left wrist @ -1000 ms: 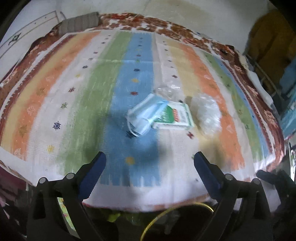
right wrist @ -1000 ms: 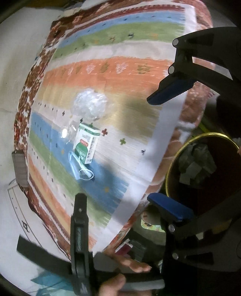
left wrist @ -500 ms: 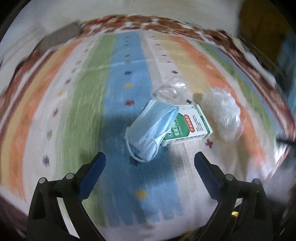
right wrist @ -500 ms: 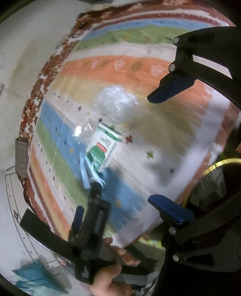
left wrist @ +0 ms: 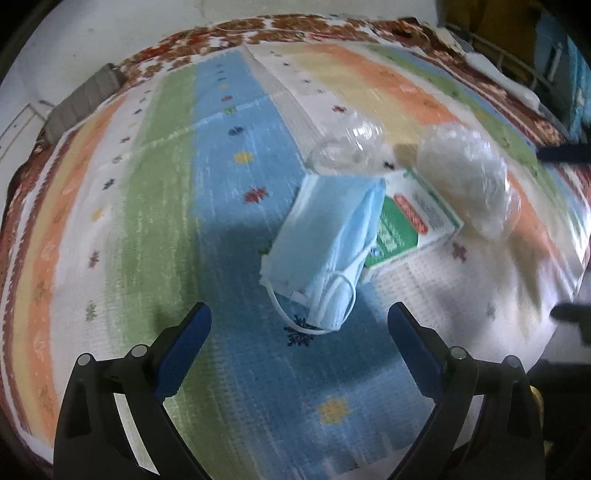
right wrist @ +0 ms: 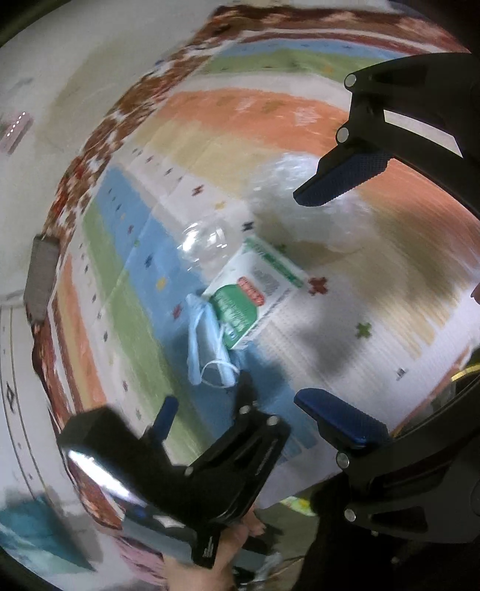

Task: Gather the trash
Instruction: 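Grasp the blue face mask with left tool while right tool grasps the eye-drops box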

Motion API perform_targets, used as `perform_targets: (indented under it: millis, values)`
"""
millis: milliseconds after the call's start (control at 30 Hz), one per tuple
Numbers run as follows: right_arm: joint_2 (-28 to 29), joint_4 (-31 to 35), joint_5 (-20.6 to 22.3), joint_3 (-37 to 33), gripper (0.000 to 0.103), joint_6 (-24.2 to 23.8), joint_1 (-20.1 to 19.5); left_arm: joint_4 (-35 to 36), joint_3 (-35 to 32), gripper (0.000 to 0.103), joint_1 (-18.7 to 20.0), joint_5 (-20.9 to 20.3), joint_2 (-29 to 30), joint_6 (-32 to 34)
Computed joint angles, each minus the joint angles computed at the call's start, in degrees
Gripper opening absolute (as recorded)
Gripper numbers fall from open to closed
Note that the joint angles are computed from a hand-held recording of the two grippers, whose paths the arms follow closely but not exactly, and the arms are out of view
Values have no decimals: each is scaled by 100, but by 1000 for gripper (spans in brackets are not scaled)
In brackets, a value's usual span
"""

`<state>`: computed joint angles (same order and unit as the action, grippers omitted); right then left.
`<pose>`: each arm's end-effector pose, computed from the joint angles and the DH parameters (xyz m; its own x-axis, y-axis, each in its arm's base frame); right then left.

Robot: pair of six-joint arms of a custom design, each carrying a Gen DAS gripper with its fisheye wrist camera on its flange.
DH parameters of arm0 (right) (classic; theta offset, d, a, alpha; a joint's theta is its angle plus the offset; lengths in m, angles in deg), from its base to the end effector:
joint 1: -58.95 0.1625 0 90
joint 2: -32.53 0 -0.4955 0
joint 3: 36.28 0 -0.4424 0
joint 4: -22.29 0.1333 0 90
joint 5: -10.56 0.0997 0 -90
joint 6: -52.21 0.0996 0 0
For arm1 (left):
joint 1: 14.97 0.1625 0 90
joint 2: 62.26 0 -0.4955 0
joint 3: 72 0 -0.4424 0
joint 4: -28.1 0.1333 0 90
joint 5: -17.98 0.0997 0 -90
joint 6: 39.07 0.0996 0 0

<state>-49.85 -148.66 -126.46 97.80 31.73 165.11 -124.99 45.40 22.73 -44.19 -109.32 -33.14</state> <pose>0.1861 -0.4251 0.2959 -0.6217 -0.1493 0.7689 -0.4914 0.8388 -0.2344 -0.3444 -0.4934 0.0087 -0.4104 0.7945 -0.4476 0.8318 0.5274 0.1734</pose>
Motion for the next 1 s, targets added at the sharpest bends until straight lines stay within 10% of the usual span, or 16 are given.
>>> perform_targets:
  millis: [233, 433, 600, 1000]
  values:
    - [149, -181, 331, -99, 94, -473, -502, -982, 157, 90, 8, 92, 148, 1029]
    - [245, 633, 853, -416, 94, -144, -844, -951, 32, 62, 210, -460, 216, 1477]
    - [451, 610, 951, -620, 94, -248, -974, -494, -287, 16, 559, -1217, 232, 953]
    - [816, 1115, 912, -1096, 94, -779, -1188, -392, -388, 10, 1021, -1758, 106, 511]
